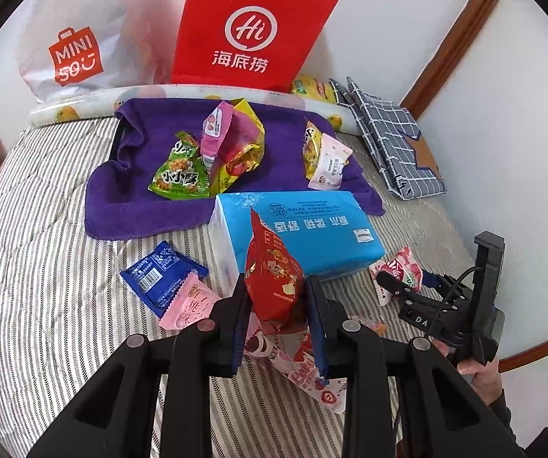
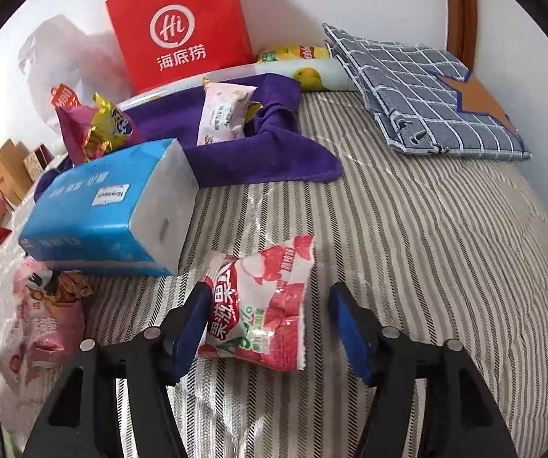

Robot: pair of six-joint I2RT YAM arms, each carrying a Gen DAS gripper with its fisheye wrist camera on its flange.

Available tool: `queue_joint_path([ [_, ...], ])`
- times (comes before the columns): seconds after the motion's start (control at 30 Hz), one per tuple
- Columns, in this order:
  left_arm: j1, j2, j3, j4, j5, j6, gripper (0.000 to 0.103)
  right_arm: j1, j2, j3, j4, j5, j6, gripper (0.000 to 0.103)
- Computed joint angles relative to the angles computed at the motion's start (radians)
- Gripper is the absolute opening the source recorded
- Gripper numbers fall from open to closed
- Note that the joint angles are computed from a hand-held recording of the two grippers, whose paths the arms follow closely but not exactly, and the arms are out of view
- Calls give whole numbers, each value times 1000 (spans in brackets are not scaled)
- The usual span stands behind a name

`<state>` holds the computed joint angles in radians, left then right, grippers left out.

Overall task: Organize snacks
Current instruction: 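Carry the red chips bag and red-and-white packet over the purple towel with both tools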

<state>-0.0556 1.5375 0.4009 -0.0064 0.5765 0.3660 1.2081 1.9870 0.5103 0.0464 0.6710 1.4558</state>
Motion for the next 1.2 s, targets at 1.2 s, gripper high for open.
queue_joint_path([
  [1.2, -20, 90, 332, -104, -11, -71, 28, -289, -280, 255, -75, 89, -601, 29],
])
